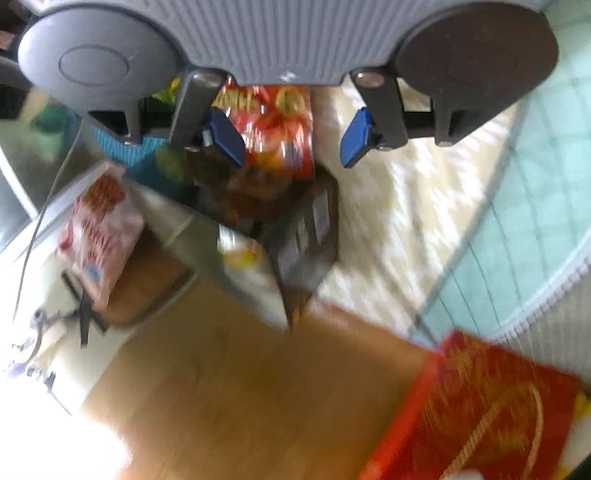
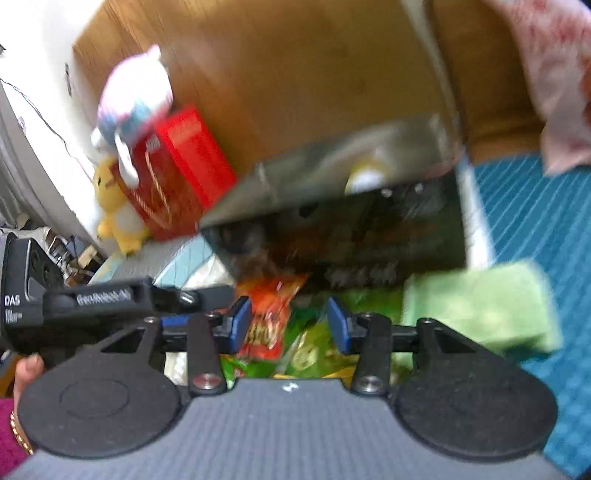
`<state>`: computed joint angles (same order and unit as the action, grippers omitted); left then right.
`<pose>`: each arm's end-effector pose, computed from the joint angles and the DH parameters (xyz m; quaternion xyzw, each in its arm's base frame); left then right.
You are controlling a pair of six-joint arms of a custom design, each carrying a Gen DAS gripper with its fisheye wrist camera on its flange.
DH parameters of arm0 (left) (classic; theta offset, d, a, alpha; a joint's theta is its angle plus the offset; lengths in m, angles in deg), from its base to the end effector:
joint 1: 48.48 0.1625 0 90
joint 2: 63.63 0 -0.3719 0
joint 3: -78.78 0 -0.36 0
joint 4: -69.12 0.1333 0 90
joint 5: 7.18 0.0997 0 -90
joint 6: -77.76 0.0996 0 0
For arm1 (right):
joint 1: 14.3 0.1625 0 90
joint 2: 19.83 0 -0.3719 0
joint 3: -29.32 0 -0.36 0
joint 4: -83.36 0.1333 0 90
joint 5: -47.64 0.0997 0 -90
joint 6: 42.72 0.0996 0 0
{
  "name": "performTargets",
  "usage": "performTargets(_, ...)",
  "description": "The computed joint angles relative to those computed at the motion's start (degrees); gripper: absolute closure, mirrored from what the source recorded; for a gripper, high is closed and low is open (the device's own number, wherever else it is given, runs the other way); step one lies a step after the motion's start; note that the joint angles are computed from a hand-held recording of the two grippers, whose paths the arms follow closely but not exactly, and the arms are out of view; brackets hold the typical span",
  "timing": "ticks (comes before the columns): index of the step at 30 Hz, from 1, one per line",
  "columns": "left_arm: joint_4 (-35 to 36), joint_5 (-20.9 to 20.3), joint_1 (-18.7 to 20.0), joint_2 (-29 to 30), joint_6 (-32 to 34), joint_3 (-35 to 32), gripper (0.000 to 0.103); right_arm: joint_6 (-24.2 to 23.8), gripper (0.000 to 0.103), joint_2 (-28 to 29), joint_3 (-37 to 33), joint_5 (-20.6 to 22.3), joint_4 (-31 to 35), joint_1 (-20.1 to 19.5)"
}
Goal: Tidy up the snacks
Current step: 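Grasp the green snack packet with the left gripper, then drop the green snack packet into the black box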
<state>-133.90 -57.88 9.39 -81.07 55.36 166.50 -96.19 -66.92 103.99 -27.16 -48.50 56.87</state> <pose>-0.1538 -0.6141 -0.0539 -0.0477 0.8842 -0.4485 0.1212 -0.0727 -0.7070 0.1997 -0.3085 0.9340 -0.1769 0.0333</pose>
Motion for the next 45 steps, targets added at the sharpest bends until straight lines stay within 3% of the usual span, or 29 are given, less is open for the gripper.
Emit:
performTargets(1,-0.21,-1.2,0.38,0.57,0.45,-0.33,0.049,1.27,0.076,0.16,-0.82,0.92,2.7,-0.17)
performTargets(2,-1.07,-0.57,0.06,0.97,1.31,-0.25,0.05,2.27,0.078,-0.37,-0.42,-0.09,2.99,0.01)
performTargets(3,-0.38,-1.03,-0.22,0.65,1.16,0.25,0.058,1.17,0.078,-1.31,0.84,-0.45,2.52,-0.02)
performTargets(8,0.16,-2.81,-2.1,-2.11,-1.87,6.33,0.059,-4.9,0.079,-7.12,7.62,-1.87,3.75,-1.41)
performTargets(11,-3.23,-1.51,-4.62,-2.02,-1.01,11.06,0.059,-9.15,0.079,-10.49,11.98,-1.88,4.87,-3.32)
performTargets(14,-5.87,-0.51,-7.35,-2.35,-0.65,16.11,0.06,-11.58,0.079,-11.89,16.24,-2.04,0.68,-3.02)
performTargets(16,-6.6,-0.74,-8.25,-2.61,-0.14,17.78,0.054,-12.03,0.076,-12.07,17.15,-2.39,-0.58,-2.7)
performTargets(18,-5.84,-0.83,-8.55,-3.43,-1.38,18.5,0.048,-11.12,0.071,-11.4,17.02,-2.4,-2.11,-2.15)
performTargets(21,-6.12,0.06,-8.22,-3.8,-2.53,18.1,0.048,-7.33,0.054,-10.27,14.03,0.27,-1.1,-2.47)
performTargets(25,-7.26,-0.73,-6.55,-5.28,-5.47,18.27,0.048,-1.78,0.054,-7.54,7.61,2.67,1.97,-2.4)
performTargets(27,-7.83,-0.46,-5.95,-6.12,-6.03,18.18,0.048,-0.51,0.054,-5.45,4.75,1.07,2.11,-1.52)
performTargets(29,-7.15,-2.81,-4.61,-6.94,-5.37,17.3,0.048,0.46,0.054,-3.15,1.75,-0.99,4.2,-0.44)
performTargets(35,1.74,-6.8,-1.35,-6.9,-4.37,11.82,0.048,-3.95,0.054,0.24,-0.46,-6.76,6.22,2.36)
performTargets(37,1.85,-8.5,-0.44,-6.2,-3.05,10.49,0.052,-5.82,0.063,0.16,0.39,-7.97,5.36,3.1)
performTargets(38,2.57,-9.48,-0.13,-6.02,-2.49,9.77,0.061,-7.05,0.065,-0.11,1.38,-7.9,3.53,3.27)
performTargets(39,3.35,-9.63,-0.04,-5.9,-2.51,9.24,0.063,-8.68,0.07,-0.57,2.57,-7.28,1.77,3.32)
performTargets(42,2.82,-4.37,-1.72,-5.04,0.29,7.77,0.064,-13.09,0.071,-2.57,6.3,-1.37,-3.21,2.63)
performTargets(45,-3.96,-3.48,-3.27,-5.16,6.34,7.61,0.064,-16.02,0.071,-3.71,8.84,6.18,-9.0,1.8)
